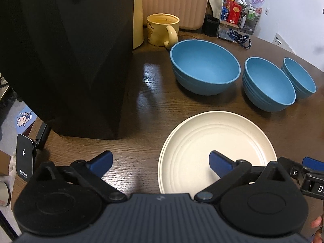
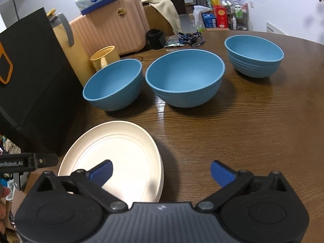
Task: Organize plates and bowls
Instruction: 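Open the left tool off the stacked plate while the right tool opens too, then move both open tools toward the large blue bowl by the yellow mug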
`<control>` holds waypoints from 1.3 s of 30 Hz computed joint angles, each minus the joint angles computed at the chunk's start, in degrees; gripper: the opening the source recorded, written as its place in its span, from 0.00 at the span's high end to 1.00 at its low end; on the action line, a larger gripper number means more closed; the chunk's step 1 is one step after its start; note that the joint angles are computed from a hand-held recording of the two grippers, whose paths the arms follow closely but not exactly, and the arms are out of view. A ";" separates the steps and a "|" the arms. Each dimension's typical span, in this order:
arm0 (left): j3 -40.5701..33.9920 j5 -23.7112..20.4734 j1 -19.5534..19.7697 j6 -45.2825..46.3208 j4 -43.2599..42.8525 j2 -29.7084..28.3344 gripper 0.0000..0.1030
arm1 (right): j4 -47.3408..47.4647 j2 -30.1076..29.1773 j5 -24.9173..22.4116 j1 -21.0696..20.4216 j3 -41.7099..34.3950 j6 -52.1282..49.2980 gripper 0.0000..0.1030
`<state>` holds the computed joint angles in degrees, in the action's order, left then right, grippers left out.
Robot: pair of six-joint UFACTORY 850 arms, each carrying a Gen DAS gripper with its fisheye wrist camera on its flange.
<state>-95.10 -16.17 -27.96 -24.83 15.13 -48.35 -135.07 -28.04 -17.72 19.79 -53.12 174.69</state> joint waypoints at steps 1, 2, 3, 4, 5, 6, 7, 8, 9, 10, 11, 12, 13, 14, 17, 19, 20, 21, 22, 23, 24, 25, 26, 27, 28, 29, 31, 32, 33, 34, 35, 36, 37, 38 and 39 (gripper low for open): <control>0.07 0.18 -0.01 0.30 -0.26 0.10 0.00 | 0.19 0.11 -0.11 -0.05 0.17 0.14 0.00; 0.27 0.51 -0.04 0.66 -0.58 0.23 0.00 | 0.41 0.26 -0.23 -0.09 0.40 0.30 0.00; 0.33 0.69 -0.06 1.02 -0.90 0.31 0.00 | 0.59 0.41 -0.30 -0.13 0.61 0.40 0.00; 0.40 0.88 -0.10 1.37 -1.17 0.40 0.00 | 0.80 0.56 -0.37 -0.14 0.81 0.39 0.00; 0.48 1.05 -0.11 1.63 -1.36 0.48 0.00 | 1.05 0.70 -0.50 -0.13 1.00 0.31 0.00; 0.53 1.22 -0.16 1.94 -1.62 0.54 0.00 | 1.07 0.85 -0.59 -0.11 1.18 0.43 0.00; 0.54 1.32 -0.18 2.37 -2.07 0.58 0.00 | 1.09 0.95 -0.65 -0.11 1.30 0.51 0.00; 0.61 1.48 -0.23 2.63 -2.34 0.63 0.00 | 1.59 1.09 -0.74 -0.08 1.41 0.12 0.00; 0.74 1.71 -0.24 3.28 -2.98 0.72 0.00 | 2.02 1.23 -0.85 -0.02 1.53 -0.24 0.00; 0.83 1.94 -0.25 4.13 -3.86 0.81 0.00 | 2.19 1.40 -0.92 -0.01 1.71 -0.38 0.00; 0.96 2.14 -0.23 4.82 -4.54 0.90 0.00 | 2.74 1.59 -1.01 0.02 1.87 -0.83 0.00; 1.01 2.25 -0.28 5.21 -4.92 0.97 0.00 | 3.28 1.73 -1.10 0.05 2.01 -1.26 0.00; 1.08 2.42 -0.31 5.70 -5.38 1.04 0.00 | 3.68 1.89 -1.15 0.04 2.15 -1.56 0.00; 1.19 2.63 -0.33 6.16 -5.90 1.13 0.00 | 4.39 2.05 -1.27 0.11 2.27 -2.11 0.00; 1.54 3.21 -0.38 7.63 -7.51 1.48 0.00 | 6.18 2.53 -1.63 0.32 2.67 -3.61 0.00; 1.72 3.59 -0.43 8.66 -8.53 1.68 0.00 | 7.23 2.82 -1.92 0.46 2.86 -4.54 0.00; 1.71 3.65 -0.48 8.91 -8.78 1.72 0.00 | 7.72 3.00 -2.09 0.50 3.01 -4.93 0.00; 1.79 3.80 -0.50 9.51 -9.31 1.81 0.00 | 8.17 3.19 -2.25 0.55 3.16 -5.25 0.00; 1.87 3.95 -0.53 9.90 -9.61 1.91 0.00 | 8.35 3.33 -2.37 0.57 3.29 -5.34 0.00; 1.84 4.00 -0.57 10.07 -9.68 1.94 0.00 | 8.67 3.47 -2.53 0.64 3.43 -5.53 0.00; 1.92 4.11 -0.59 10.31 -9.84 2.03 0.00 | 8.92 3.54 -2.65 0.70 3.52 -5.66 0.00; 1.93 4.15 -0.58 10.75 -10.20 2.09 0.00 | 9.10 3.63 -2.73 0.76 3.60 -5.73 0.00; 2.00 4.27 -0.59 10.97 -10.36 2.18 0.00 | 9.45 3.73 -2.81 0.84 3.66 -5.98 0.00; 2.01 4.34 -0.59 11.13 -10.43 2.25 0.00 | 9.98 3.73 -2.92 0.95 3.64 -6.36 0.00; 2.11 4.48 -0.58 11.31 -10.53 2.37 0.00 | 10.42 3.81 -2.98 0.99 3.65 -6.71 0.00; 2.22 4.63 -0.58 11.50 -10.67 2.50 0.00 | 10.62 3.94 -3.10 1.03 3.74 -6.81 0.00; 2.44 4.97 -0.53 11.84 -10.84 2.77 0.00 | 11.33 4.08 -3.36 1.18 3.78 -7.30 0.00; 2.62 5.14 -0.54 11.81 -10.78 2.99 0.00 | 11.74 4.21 -3.53 1.25 3.81 -7.63 0.00; 2.76 5.28 -0.57 11.37 -10.29 3.18 0.00 | 12.04 4.34 -3.66 1.30 3.86 -7.87 0.00; 2.78 5.38 -0.62 10.34 -9.17 3.30 0.00 | 12.38 4.49 -3.78 1.34 3.94 -8.15 0.00; 2.76 5.42 -0.70 9.42 -8.21 3.38 0.00 | 12.93 4.69 -3.89 1.35 3.98 -8.63 0.00; 2.69 5.43 -0.75 9.28 -7.99 3.44 0.00 | 13.43 4.86 -4.00 1.40 4.02 -8.98 0.00; 2.64 5.47 -0.82 9.39 -7.97 3.54 0.00 | 13.93 5.09 -4.09 1.40 4.09 -9.34 0.00; 2.52 5.46 -0.89 9.40 -7.84 3.58 0.00 | 14.22 5.28 -4.21 1.39 4.17 -9.55 0.00; 2.40 5.49 -0.97 9.47 -7.84 3.61 0.00 | 14.59 5.53 -4.26 1.33 4.25 -9.96 0.00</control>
<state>-92.70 -10.67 -28.93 -15.36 7.29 -44.74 -120.48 -22.51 -21.99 21.12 -48.87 164.74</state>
